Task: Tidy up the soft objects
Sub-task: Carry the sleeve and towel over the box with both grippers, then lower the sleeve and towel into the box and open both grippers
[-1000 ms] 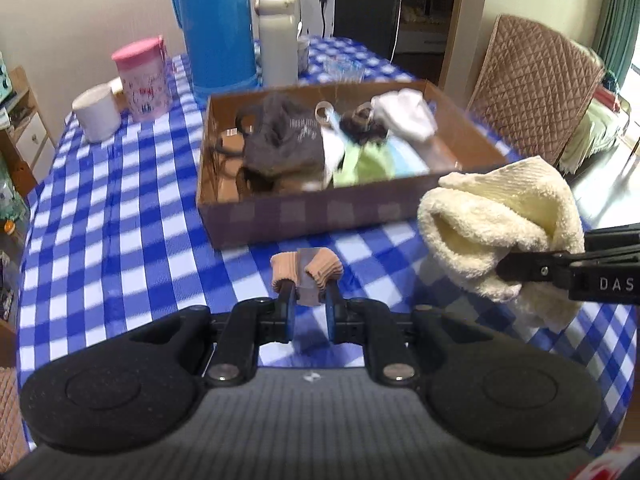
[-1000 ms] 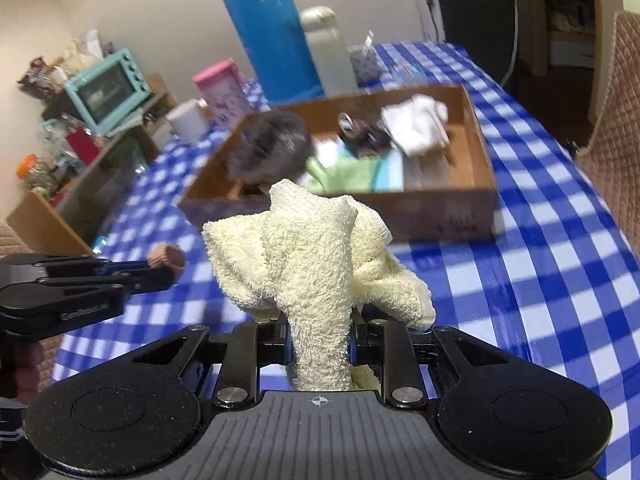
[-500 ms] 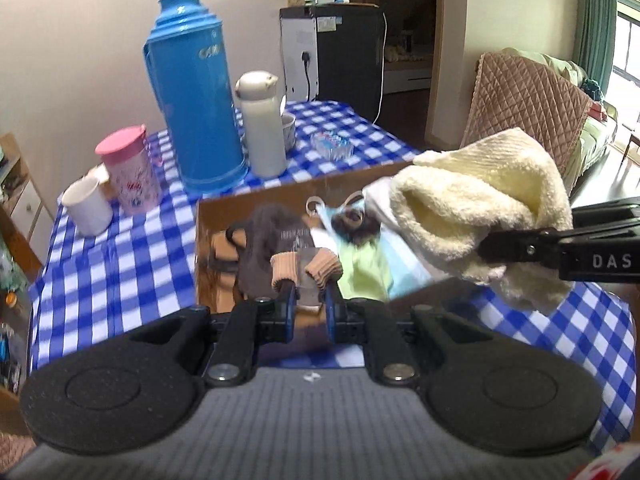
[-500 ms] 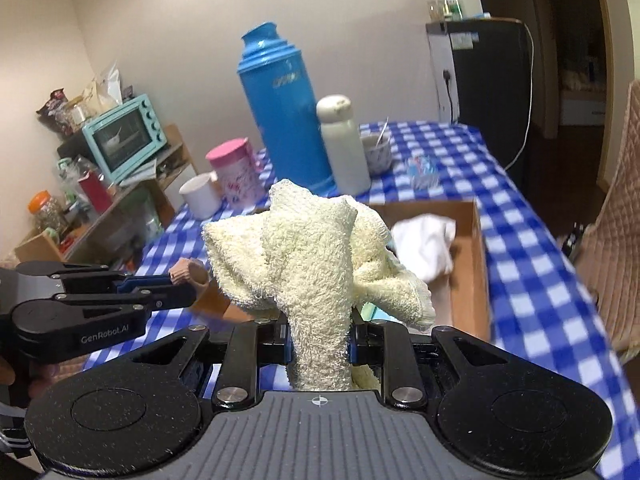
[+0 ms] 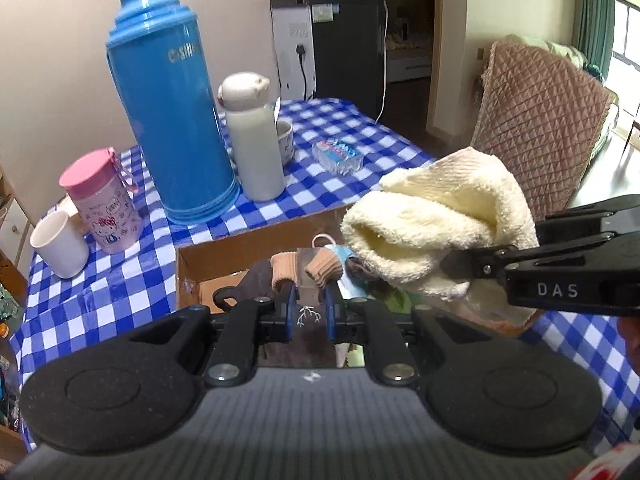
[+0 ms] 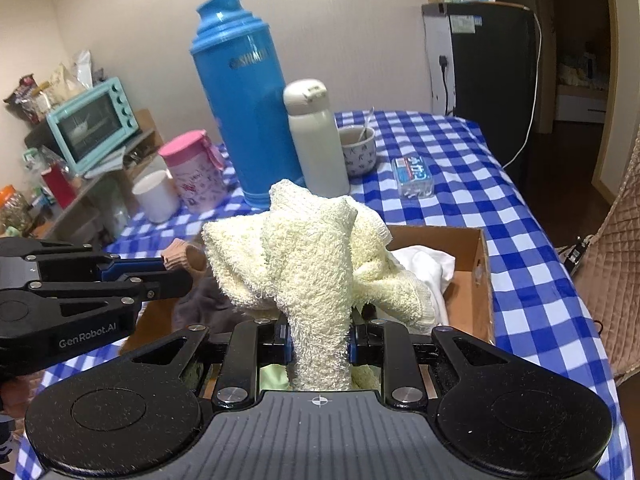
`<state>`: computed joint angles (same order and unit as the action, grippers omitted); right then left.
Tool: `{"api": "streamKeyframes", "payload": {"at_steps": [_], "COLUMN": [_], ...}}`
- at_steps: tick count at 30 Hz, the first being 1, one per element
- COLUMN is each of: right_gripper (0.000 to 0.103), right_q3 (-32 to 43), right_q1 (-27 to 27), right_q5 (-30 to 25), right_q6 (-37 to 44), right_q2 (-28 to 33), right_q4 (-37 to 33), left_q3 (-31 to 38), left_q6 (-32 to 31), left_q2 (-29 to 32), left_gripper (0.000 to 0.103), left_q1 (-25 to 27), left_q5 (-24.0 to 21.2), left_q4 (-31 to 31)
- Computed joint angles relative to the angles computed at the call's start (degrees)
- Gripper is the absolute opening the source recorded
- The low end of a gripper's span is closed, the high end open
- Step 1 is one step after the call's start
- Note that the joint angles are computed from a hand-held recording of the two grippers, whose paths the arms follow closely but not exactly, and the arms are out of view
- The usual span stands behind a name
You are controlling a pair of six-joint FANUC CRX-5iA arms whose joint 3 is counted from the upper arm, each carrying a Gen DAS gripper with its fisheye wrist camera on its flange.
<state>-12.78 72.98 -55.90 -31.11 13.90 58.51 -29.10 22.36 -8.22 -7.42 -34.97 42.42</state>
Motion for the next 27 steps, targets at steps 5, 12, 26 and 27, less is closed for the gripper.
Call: {"api": "streamKeyframes", "payload": {"at_steps": [5,12,26,27], "right_gripper": [0.024,0.024,0.024,0.025], "right_q3": [0.99,4.69,8.35,8.71], "right_q1": [-2.24,-4.26,-5.28,-5.26], "right_q5": [2.93,4.97,5.66,5.36], "right_q6": [4.08,13.75,20.30,20.55], "right_q2": [1.53,4.62,7.32,7.41], "right_q4": [-3.34,-10.89,-15.90,-16.22], "left_q3": [2.84,6.42,9.19,9.22], "left_q6": [2.81,6.63,11.54,11.61], "left_q2": [4.06,8.67,13.07,13.14], "left_gripper": [0.014,0.014,0.014,0.014], "left_q1": [-0.72,-1.17,-0.71,-0.73], "left_q5": [0.52,-0.25,-1.55,-1.60], "left_q4": [-3.38,-8.69,-13.18,-13.23]}}
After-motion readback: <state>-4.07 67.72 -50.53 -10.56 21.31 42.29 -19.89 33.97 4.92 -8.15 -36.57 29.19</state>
